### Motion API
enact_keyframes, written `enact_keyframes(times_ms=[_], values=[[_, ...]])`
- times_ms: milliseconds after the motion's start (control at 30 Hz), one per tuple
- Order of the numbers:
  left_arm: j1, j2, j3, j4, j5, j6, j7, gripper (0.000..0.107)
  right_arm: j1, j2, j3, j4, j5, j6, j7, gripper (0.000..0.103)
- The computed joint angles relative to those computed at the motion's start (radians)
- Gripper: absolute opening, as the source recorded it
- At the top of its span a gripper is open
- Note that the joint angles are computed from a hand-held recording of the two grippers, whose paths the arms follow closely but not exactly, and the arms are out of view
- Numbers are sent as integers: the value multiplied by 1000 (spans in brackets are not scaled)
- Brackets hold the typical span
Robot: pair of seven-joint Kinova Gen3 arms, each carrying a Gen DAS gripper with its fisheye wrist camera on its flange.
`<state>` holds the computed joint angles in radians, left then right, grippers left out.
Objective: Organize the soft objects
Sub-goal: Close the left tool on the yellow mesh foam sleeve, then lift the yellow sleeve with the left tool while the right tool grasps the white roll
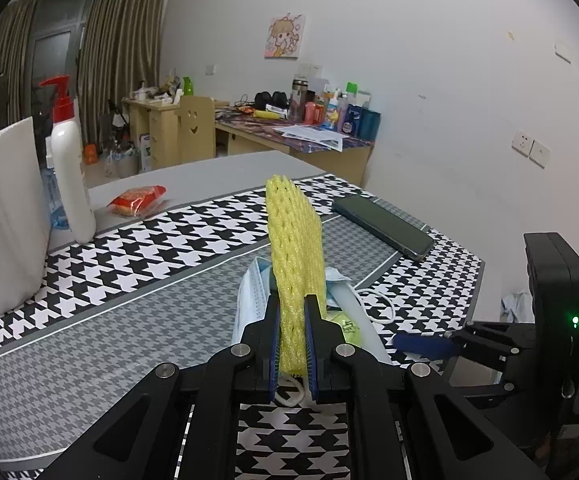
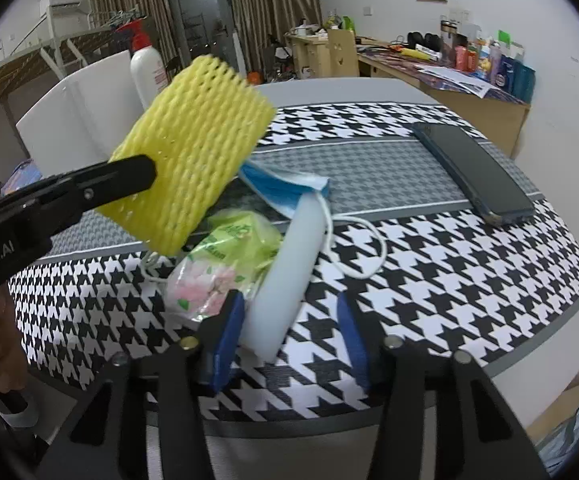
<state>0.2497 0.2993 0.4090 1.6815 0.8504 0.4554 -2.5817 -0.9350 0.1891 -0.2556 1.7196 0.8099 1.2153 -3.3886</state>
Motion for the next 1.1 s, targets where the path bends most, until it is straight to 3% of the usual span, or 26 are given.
enact_keyframes(times_ms=[100,300,600,700,733,833,1100], values=[[-1,-6,1,6,6,-7,-6,12,5,-3,-7,-15,-20,-18,40,25],[-14,-33,5,35,43,-19,-40,12,-23,-38,-21,9,7,2,-24,12],[0,-76,-25,73,79,-34,-69,12,-81,-29,-62,-14,13,160,-98,12],[6,-82,-34,79,82,-35,-74,12,-68,-28,-60,-13,-31,155,-73,19],[9,-83,-37,80,80,-36,-71,12,-67,-29,-60,-11,-34,146,-70,31],[18,-86,-47,81,68,-35,-53,12,-75,-13,-63,-25,-32,139,-43,50],[13,-100,-49,98,93,-41,-75,12,-116,-25,-59,-26,13,172,-77,55]])
